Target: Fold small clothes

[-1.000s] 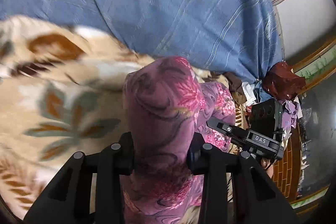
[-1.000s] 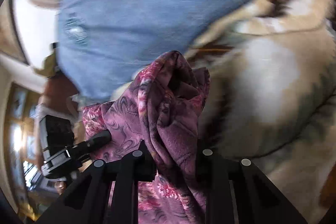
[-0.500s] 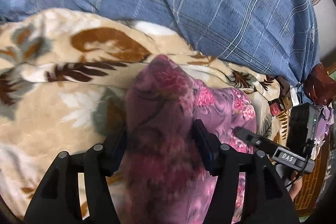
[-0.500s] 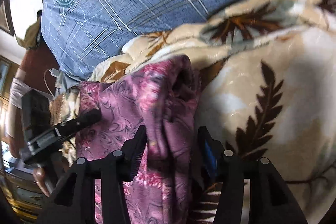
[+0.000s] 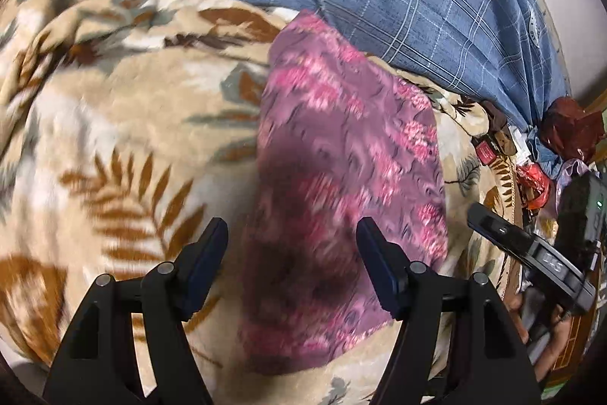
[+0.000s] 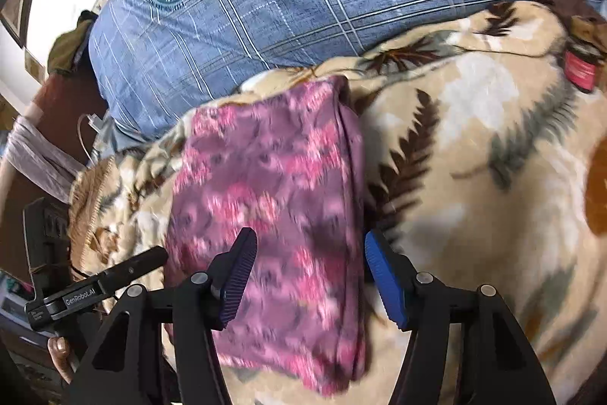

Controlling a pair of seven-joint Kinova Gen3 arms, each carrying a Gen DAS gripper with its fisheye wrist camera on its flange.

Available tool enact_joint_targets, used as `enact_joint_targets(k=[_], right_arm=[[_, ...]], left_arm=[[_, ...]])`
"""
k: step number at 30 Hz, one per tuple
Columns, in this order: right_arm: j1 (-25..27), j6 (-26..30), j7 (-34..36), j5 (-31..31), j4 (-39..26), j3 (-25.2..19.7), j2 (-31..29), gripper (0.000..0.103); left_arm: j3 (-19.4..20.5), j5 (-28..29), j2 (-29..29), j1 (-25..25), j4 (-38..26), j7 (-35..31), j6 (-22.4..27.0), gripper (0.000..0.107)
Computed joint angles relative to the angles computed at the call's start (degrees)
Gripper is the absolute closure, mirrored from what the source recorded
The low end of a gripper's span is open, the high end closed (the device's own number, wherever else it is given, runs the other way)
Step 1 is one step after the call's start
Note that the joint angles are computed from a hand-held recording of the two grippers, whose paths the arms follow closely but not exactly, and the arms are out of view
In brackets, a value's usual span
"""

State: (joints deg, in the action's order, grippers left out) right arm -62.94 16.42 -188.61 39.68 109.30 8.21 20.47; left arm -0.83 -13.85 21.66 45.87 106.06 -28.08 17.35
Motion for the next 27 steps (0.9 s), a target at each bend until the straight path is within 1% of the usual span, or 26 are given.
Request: enact_joint_targets(k=[1,2,5,7,8,9,10,12,14,16,17,18,19,20,21,22,23,24,25,26,27], right_arm=[[-1.44,0.5,-1.64,0.63,-0.04,0.74,0.0,0.04],[-2.41,1.94,-2.35,0.42,-0.09,0.74,-0.1,0.04],[-1.19,7.52,-0.74,-0.04,-2.63,-3.07,0.62,0.039],[-3.77,11.59,-2.01,1.97,-3.81,-2.23,0.69,0.039],[-4.42,12.4,-2.23,3.05,-4.02,-2.18,0.34,0.039],[-4.0,12.28,-1.76,3.21,-4.04,-2.79,-0.04,0.039],[-2.52,11.22,-0.36,2.44,-3.97,-4.24,-0.57,0.039],[2.52,9.68,4.3,-1.05,-4.45,-9.41,-0.95,0.038],[6.67,11.86,8.96,-4.89,-6.59,-14.64,0.53,0.037],[10.88,15.54,13.62,-8.53,-9.37,-19.95,2.31,0.037],[12.54,15.98,15.95,-10.77,-10.11,-21.59,3.31,0.037],[13.56,16.27,18.11,-13.1,-10.56,-22.17,4.06,0.037],[13.52,17.35,19.62,-14.86,-11.15,-21.68,4.49,0.037],[12.62,19.31,20.6,-16.39,-12.01,-20.14,5.41,0.037],[11.23,20.34,22.16,-18.48,-12.53,-17.93,5.84,0.037],[10.91,20.44,23.7,-20.46,-12.51,-16.63,6.26,0.037],[11.64,19.61,25.98,-22.78,-12.28,-16.38,6.79,0.037],[13.1,17.85,28.06,-24.7,-11.74,-17.2,7.0,0.037],[15.44,15.52,30.28,-26.89,-11.07,-19.08,7.16,0.037],[16.72,13.19,31.61,-28.64,-10.33,-20.03,7.54,0.037],[16.94,10.86,32.0,-29.45,-9.32,-19.95,7.76,0.036]], left_arm=[[-1.45,-0.63,0.22,1.58,0.89,1.5,-0.82,0.038],[-1.96,-0.96,0.52,2.23,1.01,2.07,-0.87,0.038],[-0.51,-0.14,1.61,0.46,1.82,0.56,-3.13,0.038],[1.26,2.07,2.3,-1.85,1.92,-1.32,-4.47,0.038],[2.31,3.24,2.62,-3.01,1.68,-2.53,-4.46,0.038],[3.01,4.16,2.85,-3.74,1.44,-3.68,-4.37,0.038],[2.88,4.77,2.97,-3.64,1.3,-4.36,-4.24,0.038],[2.16,5.41,3.2,-2.78,0.59,-5.25,-3.24,0.037],[1.85,5.74,3.36,-2.17,0.05,-5.91,-2.2,0.037],[3.81,6.81,3.48,-3.73,-0.2,-7.71,-1.53,0.037],[5.15,7.56,3.61,-4.8,-0.45,-8.92,-1.04,0.037],[6.27,8.25,3.8,-5.64,-0.84,-10.11,-0.39,0.037],[7.02,8.85,3.97,-6.16,-1.24,-11.09,0.16,0.037],[7.79,9.38,4.24,-6.61,-1.84,-12.17,0.98,0.037],[7.91,9.58,4.51,-6.46,-2.59,-12.86,2.04,0.037],[7.45,9.33,4.78,-5.7,-3.39,-13.15,3.21,0.037],[6.77,8.98,4.95,-4.83,-3.84,-13.06,3.79,0.037],[6.34,8.74,5.15,-4.31,-4.08,-12.98,4.03,0.037],[6.55,9.01,5.35,-4.58,-3.97,-13.24,3.7,0.037],[6.97,9.5,5.61,-5.12,-4.07,-13.64,3.51,0.037],[7.76,10.36,5.91,-6.09,-3.9,-14.27,2.94,0.037]])
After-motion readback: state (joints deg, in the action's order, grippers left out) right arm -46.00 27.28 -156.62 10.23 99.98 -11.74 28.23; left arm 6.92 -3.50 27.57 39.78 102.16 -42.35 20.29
